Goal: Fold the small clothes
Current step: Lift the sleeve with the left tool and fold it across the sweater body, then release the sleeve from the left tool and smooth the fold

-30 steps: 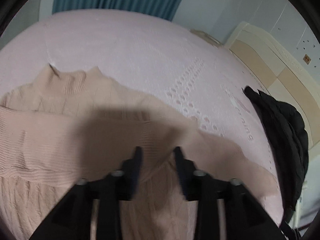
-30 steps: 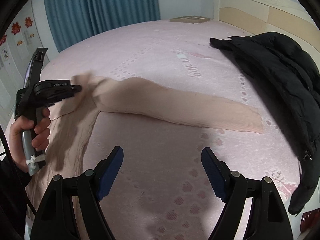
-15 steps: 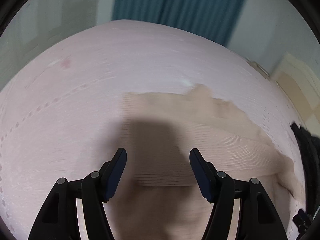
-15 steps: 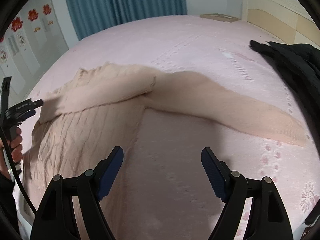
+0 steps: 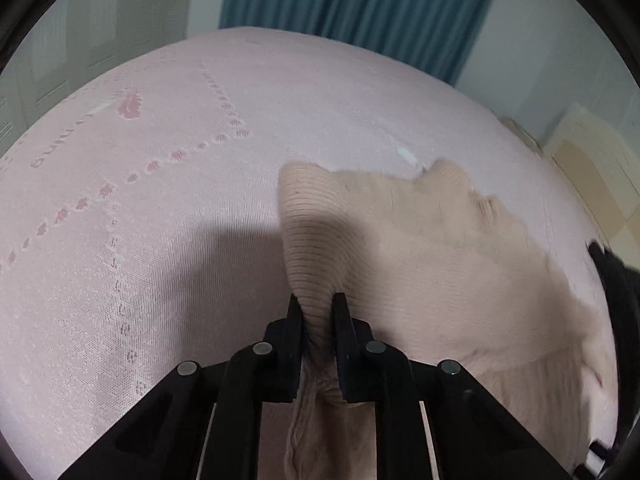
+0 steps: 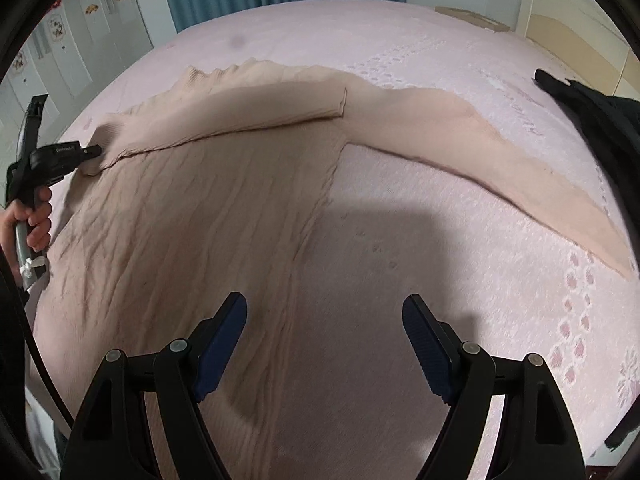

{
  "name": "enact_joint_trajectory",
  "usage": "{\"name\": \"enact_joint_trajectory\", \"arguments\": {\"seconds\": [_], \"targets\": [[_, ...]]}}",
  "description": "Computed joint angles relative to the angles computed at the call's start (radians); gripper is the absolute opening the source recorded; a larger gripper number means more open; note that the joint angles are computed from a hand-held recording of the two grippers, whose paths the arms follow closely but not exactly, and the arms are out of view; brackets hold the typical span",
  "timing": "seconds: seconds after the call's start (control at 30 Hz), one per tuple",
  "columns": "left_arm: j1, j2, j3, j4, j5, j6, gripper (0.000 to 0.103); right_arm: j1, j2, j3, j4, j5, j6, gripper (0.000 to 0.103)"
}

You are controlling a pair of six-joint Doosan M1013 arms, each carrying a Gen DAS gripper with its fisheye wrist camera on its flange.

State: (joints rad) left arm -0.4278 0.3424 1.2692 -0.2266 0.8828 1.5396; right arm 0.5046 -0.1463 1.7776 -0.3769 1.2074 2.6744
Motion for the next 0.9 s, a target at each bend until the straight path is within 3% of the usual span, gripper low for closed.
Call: {"name": "enact_joint_trajectory", "arguments": {"seconds": [0.17,0.27,0.43,0.6,0.7,0.8,0.87,0.9], "targets": [[0.004,-0.036,0.013,0.022,0.046,0.006,0.032,0.021,-0.007,-0.003,0.03,-0.026,0.001,0.079],[0.015,-0.089,0.071,-0.018,0.061,0.062,0.041,0.039,-0.015,0.0,0.053,-0.025,-0.001,0.079],[0.053,-0.203,0.202,-0.126,0.111,0.129,0.049,0.075,-0.03,0.003,0.064,-0.004,0.023,0.079],[0.077,-0.312,0.339,-0.207,0.18,0.165,0.051,0.098,-0.023,0.003,0.104,0.045,0.046,0.077],[0.063,-0.357,0.398,-0.199,0.142,0.172,0.051,0.115,-0.016,0.002,0.104,0.066,0.059,0.07],[0.044,-0.373,0.418,-0.179,0.114,0.132,0.047,0.124,-0.013,0.002,0.103,0.074,0.049,0.063],[0.033,-0.368,0.416,-0.153,0.12,0.097,0.016,0.127,-0.017,0.005,0.103,0.062,0.04,0.051],[0.027,-0.364,0.41,-0.128,0.121,0.072,0.011,0.123,-0.026,0.013,0.119,0.023,0.022,0.021]]}}
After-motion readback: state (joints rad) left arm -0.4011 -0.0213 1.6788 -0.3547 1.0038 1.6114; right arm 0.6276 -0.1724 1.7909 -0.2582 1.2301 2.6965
